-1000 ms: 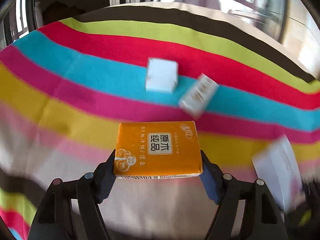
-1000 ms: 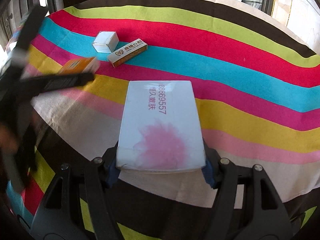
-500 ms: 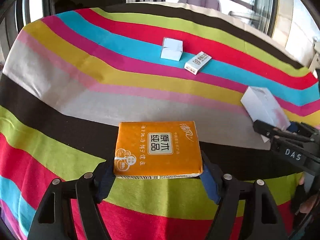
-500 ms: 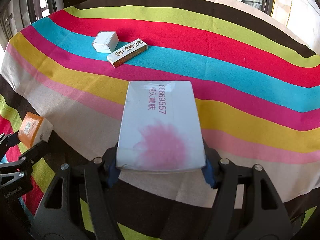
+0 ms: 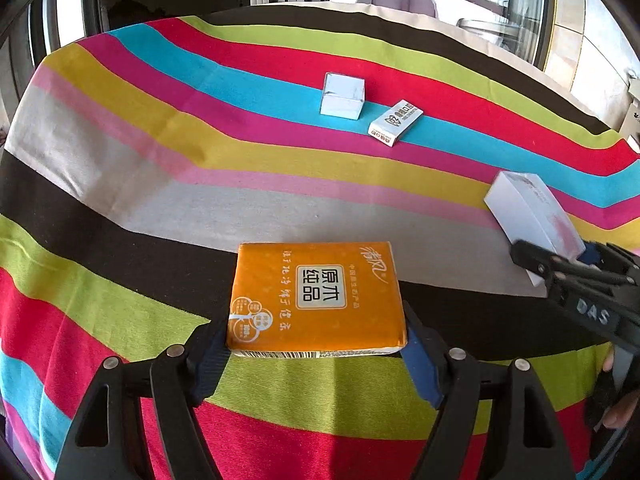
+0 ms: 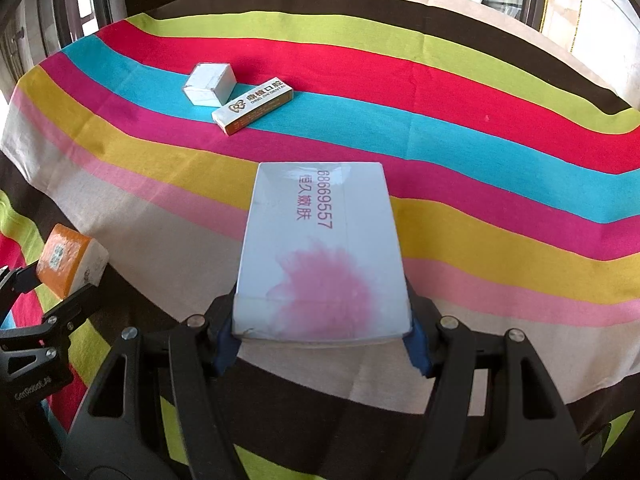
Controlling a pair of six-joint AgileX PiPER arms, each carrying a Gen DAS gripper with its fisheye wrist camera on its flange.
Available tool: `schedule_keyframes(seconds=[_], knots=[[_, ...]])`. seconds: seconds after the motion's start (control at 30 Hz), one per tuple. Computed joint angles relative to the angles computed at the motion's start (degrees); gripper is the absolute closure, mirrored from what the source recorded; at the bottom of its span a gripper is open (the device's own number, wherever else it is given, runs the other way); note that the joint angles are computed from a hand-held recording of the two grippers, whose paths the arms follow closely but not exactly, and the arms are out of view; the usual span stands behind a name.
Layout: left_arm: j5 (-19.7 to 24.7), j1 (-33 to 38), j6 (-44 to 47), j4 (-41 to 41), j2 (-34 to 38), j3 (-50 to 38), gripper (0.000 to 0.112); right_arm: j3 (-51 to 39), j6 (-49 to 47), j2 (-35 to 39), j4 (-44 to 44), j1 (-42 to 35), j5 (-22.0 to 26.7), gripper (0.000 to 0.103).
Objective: Organize objects
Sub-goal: 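Carry the orange tissue pack and large white box over the bin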
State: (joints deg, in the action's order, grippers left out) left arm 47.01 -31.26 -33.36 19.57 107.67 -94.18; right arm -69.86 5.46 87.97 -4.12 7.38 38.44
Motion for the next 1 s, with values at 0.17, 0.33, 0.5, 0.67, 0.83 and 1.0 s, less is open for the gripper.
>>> schedule_keyframes(seconds=[0.17, 0.33, 0.5, 0.67, 0.83, 1.0], knots=[[-0.03, 0.13, 0.14, -0.10, 1.01, -1.00, 0.035, 8.26, 5.16, -9.92, -1.30, 1.46, 0.40, 0.034], [0.11, 0.07, -0.08, 0.14, 1.19, -1.16, 0.034, 13.51, 10.03, -17.98, -8.09, 7.66, 3.52, 0.034], [0.13, -0.04, -0.57, 0.49, 0.95, -0.79, 0.034, 15.24, 13.20, -22.32, -10.44, 11.98, 5.90, 0.034], [0.31, -0.02, -3.15, 1.93, 0.10, 0.34, 0.036, 17.13, 15.75, -26.70, -12.04, 17.23, 8.90, 0.034], [0.57, 0.01, -4.87, 2.90, -0.59, 1.26, 0.037, 18.47, 19.12, -29.18, -14.78, 22.19, 11.33, 0.034], [-3.11, 1.52, -8.64, 2.37, -5.14, 7.60, 0.037, 18.50, 21.46, -31.10, -17.30, 25.32, 12.80, 0.034]])
